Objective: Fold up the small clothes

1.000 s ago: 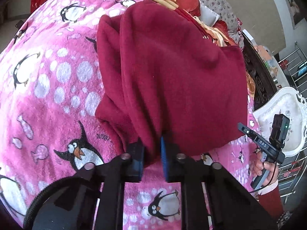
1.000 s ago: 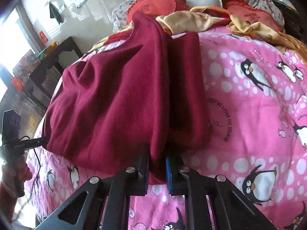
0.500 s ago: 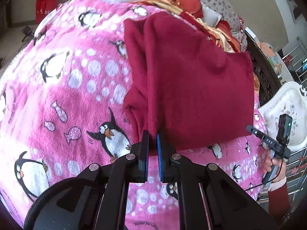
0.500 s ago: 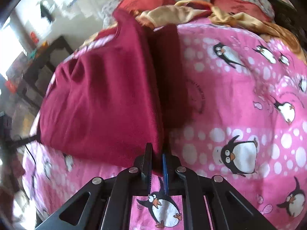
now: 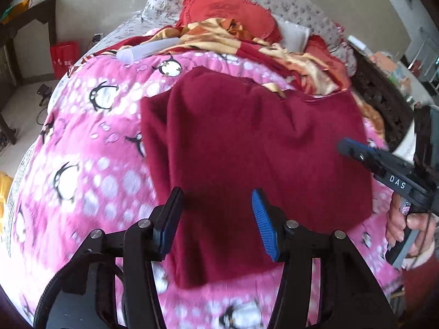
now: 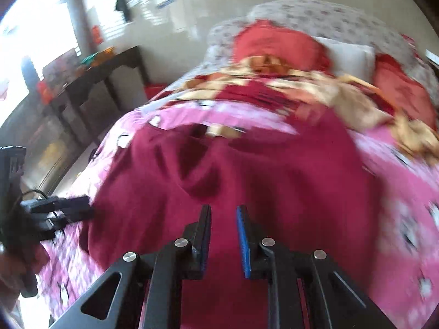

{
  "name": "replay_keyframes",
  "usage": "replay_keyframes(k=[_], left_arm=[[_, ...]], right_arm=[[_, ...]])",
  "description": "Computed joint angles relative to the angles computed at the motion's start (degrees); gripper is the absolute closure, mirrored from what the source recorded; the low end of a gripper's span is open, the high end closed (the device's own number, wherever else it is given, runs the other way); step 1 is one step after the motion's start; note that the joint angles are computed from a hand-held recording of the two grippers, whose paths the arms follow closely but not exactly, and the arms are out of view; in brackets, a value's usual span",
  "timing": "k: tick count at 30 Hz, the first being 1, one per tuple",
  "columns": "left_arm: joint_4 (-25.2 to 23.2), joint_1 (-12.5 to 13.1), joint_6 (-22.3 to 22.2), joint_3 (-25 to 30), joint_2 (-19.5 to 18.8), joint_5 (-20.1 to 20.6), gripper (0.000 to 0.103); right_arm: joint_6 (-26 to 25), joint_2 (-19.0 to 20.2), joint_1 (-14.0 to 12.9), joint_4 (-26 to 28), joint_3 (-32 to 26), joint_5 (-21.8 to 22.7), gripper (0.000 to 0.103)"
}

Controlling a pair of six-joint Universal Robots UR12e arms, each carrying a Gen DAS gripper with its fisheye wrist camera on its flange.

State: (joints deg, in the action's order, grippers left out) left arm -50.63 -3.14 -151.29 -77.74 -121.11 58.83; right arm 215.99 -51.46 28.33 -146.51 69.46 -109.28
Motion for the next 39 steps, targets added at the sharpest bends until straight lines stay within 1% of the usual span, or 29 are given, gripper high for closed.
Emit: replay_keyframes(k=[1, 3, 4, 6, 7, 8, 9, 11, 12, 14, 15, 16, 17, 18, 19, 20, 21, 22, 23, 24, 26, 27, 31, 33, 34, 37, 39], left_arm=[[0.7, -0.5, -0.7, 0.4, -0.6, 1.3, 0.052], [1.4, -1.4, -1.7, 1.5, -1.9, 3.6, 0.052], [1.8, -1.7, -2.2, 1.8, -2.3, 4.6, 0.052], [3.0, -2.2, -2.7, 2.0, -2.9, 6.0, 0.052], [3.6, -2.3, -2.7, 1.9, -3.0, 6.3, 0.051], [3.9, -2.5, -2.3, 2.0, -3.0, 6.7, 0.051], [3.6, -2.6, -1.9, 2.3, -3.1, 6.9, 0.051], [3.5, -2.5, -1.9, 2.8, -3.1, 6.6, 0.051], [4.1, -2.4, -2.4, 2.9, -3.1, 5.9, 0.051], [5.6, -2.3, -3.4, 3.1, -3.2, 5.0, 0.051], [5.9, -2.4, -3.8, 3.6, -3.4, 5.4, 0.051], [5.9, -2.4, -4.0, 3.9, -3.7, 5.8, 0.051], [6.0, -2.6, -4.5, 4.3, -4.0, 6.6, 0.051], [6.1, -2.7, -5.1, 4.5, -4.2, 7.5, 0.051], [6.2, -2.9, -5.7, 4.9, -4.6, 8.7, 0.051], [6.0, -2.9, -5.9, 5.0, -4.7, 9.2, 0.051], [5.5, -3.0, -6.1, 5.2, -5.0, 9.3, 0.051], [5.3, -3.0, -6.5, 5.3, -5.2, 9.6, 0.051], [5.5, -3.0, -6.7, 5.1, -5.3, 9.6, 0.051], [6.3, -3.0, -6.8, 4.7, -5.2, 9.7, 0.051], [7.4, -3.2, -6.6, 4.2, -5.0, 10.3, 0.051], [7.5, -3.2, -6.4, 4.0, -4.9, 10.6, 0.051], [6.7, -3.1, -6.3, 3.9, -4.6, 10.4, 0.051], [6.4, -3.0, -6.5, 3.9, -4.4, 10.3, 0.051], [6.3, -2.9, -6.6, 3.8, -4.3, 10.3, 0.051], [6.3, -2.6, -6.6, 3.2, -3.7, 9.9, 0.051], [6.4, -2.4, -6.9, 2.8, -3.4, 9.6, 0.051]], right_arm=[[-1.2, 1.6, -0.1, 1.2, -2.5, 0.0, 0.086], [-2.8, 4.8, -0.4, 3.6, -7.2, -1.6, 0.086], [-2.7, 5.9, -0.7, 4.5, -8.7, -2.1, 0.086], [-0.4, 8.0, -1.3, 9.7, -11.9, -3.7, 0.087], [0.6, 8.4, -1.9, 9.5, -12.1, -3.3, 0.089], [1.0, 8.2, -2.1, 6.9, -11.3, -3.1, 0.089], [0.4, 8.1, -2.1, 5.3, -11.0, -3.9, 0.089], [0.5, 7.2, -2.2, 4.7, -10.0, -3.4, 0.088], [1.2, 6.4, -2.3, 3.3, -8.7, -3.1, 0.087], [2.1, 4.2, -2.1, 1.1, -5.5, -4.6, 0.086], [2.2, 3.0, -1.9, 0.0, -3.8, -6.1, 0.086], [2.3, 2.1, -1.8, -0.5, -2.5, -7.6, 0.081], [2.9, 1.1, -1.6, -0.4, -1.1, -10.2, 0.077], [3.7, 0.4, -1.5, -0.1, 0.1, -12.4, 0.071], [5.0, -0.1, -1.7, 1.0, 0.7, -13.8, 0.068], [7.7, -0.8, -2.2, 4.0, 1.3, -14.4, 0.068], [10.9, -1.3, -3.1, 7.6, 1.8, -13.1, 0.068], [12.2, -1.8, -3.8, 8.8, 2.5, -11.2, 0.069], [12.2, -1.9, -4.4, 7.6, 3.3, -9.9, 0.069], [11.4, -1.5, -4.4, 7.5, 3.0, -10.8, 0.069], [10.5, -0.7, -3.8, 12.2, 0.2, -12.3, 0.069], [9.7, -0.3, -3.3, 13.1, -1.0, -13.4, 0.069], [6.5, 0.3, -1.6, 8.5, -2.4, -14.6, 0.067], [3.1, 1.3, -1.0, 6.6, -4.0, -12.5, 0.067], [1.2, 2.0, -0.7, 6.3, -5.2, -10.7, 0.067], [-2.8, 4.8, -0.3, 6.5, -9.7, -5.6, 0.067], [-4.4, 6.4, -0.1, 6.9, -12.2, -4.2, 0.067]])
